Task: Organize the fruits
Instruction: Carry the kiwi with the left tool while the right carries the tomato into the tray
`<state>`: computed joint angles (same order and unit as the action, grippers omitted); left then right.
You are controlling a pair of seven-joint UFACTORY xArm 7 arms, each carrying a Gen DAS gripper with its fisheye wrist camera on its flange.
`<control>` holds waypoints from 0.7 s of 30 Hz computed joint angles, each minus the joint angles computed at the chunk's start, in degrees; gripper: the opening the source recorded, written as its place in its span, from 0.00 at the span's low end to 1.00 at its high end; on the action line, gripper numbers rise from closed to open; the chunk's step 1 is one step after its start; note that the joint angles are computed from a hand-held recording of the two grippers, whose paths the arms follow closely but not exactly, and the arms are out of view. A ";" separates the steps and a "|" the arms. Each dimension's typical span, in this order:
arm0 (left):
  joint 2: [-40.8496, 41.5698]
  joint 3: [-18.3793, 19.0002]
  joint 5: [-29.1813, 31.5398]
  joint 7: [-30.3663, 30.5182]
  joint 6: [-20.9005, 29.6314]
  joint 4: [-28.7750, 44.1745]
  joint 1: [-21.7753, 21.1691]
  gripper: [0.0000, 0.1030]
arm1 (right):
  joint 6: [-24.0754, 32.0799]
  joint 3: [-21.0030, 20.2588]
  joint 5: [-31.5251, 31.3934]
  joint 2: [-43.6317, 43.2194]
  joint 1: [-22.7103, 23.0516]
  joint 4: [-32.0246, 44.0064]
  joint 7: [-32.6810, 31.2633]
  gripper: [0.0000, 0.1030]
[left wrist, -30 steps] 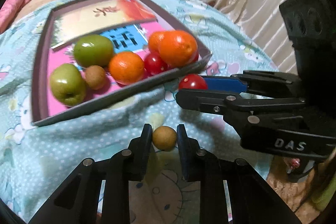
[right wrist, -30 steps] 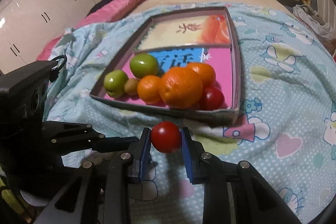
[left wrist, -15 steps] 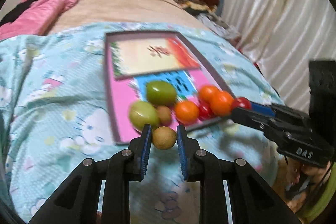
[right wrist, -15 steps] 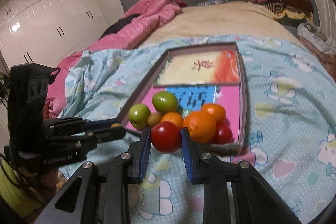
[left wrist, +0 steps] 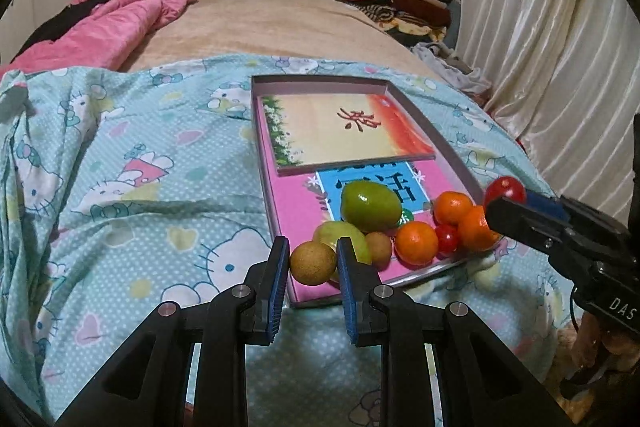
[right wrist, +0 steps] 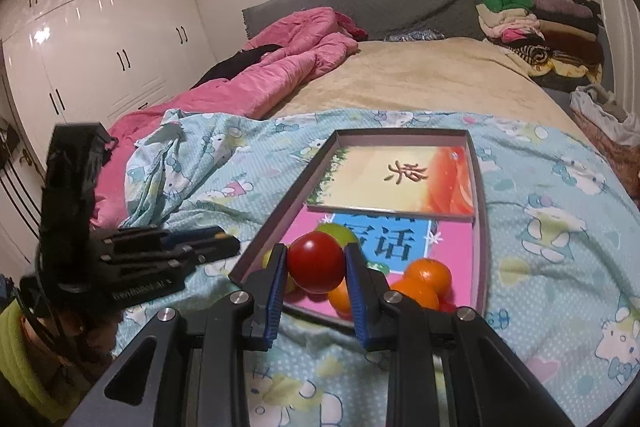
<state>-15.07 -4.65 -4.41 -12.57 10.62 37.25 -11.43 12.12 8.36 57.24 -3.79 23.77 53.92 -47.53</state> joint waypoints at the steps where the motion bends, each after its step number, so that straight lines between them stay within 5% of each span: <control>1: 0.25 -0.07 0.05 -0.05 0.11 0.14 -0.02 0.24 | -0.34 0.18 -0.62 0.31 0.03 0.17 0.48 0.28; 6: 1.84 2.12 -4.52 3.40 1.05 1.07 -2.83 0.24 | -1.27 0.88 -2.75 1.78 -0.06 1.05 2.18 0.28; 21: 3.72 0.23 -2.81 2.11 2.30 2.26 -1.03 0.24 | -4.06 3.44 -11.01 5.60 -1.62 2.74 7.58 0.28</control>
<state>-11.35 -4.41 -7.22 -10.46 12.91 39.51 -12.46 8.06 11.79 46.23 1.81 22.15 56.66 -39.95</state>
